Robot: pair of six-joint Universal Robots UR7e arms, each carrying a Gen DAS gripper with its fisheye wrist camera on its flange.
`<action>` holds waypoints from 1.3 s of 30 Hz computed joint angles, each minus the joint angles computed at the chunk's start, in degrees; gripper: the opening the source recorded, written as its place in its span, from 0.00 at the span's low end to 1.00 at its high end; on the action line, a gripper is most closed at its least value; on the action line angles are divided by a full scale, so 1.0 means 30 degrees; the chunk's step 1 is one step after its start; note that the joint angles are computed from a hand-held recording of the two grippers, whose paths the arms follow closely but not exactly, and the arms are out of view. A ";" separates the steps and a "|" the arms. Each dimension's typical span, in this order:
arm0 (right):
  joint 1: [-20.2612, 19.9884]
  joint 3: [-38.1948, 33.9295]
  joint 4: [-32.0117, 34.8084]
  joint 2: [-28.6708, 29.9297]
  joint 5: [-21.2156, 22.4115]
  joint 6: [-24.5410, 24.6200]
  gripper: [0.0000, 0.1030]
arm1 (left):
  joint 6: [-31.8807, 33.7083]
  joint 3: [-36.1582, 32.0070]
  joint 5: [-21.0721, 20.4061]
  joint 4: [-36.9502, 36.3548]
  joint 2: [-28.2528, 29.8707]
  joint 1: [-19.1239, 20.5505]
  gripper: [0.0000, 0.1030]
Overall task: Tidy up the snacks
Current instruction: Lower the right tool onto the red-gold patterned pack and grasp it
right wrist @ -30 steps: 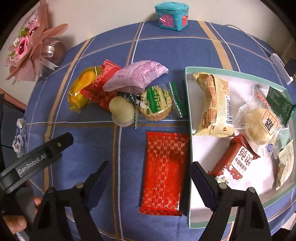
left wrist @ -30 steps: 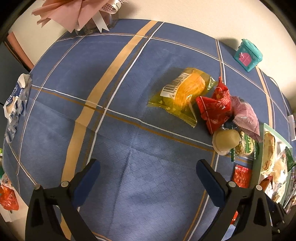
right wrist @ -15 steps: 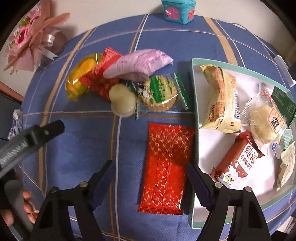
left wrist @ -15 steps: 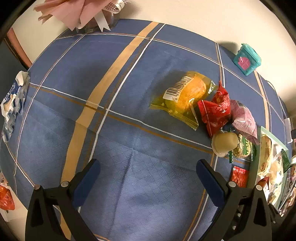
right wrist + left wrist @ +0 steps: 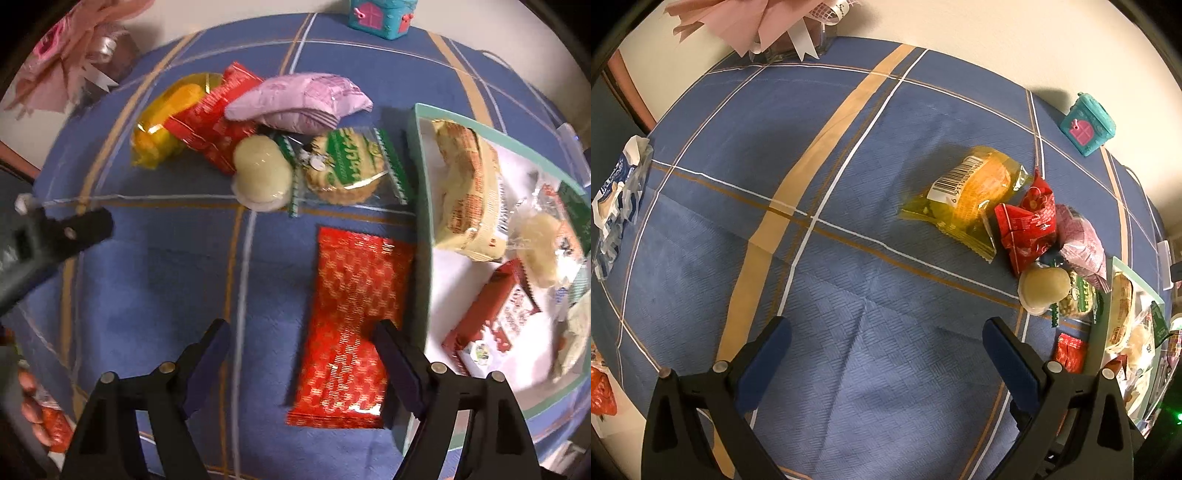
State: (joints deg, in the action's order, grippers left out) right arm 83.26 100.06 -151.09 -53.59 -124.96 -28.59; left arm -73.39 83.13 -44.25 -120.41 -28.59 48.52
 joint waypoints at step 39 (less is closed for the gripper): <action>-0.0130 -0.0474 0.1876 -0.0660 0.1773 0.0025 0.82 | -0.0199 -0.0261 -0.0003 0.0296 0.0160 -0.0029 1.00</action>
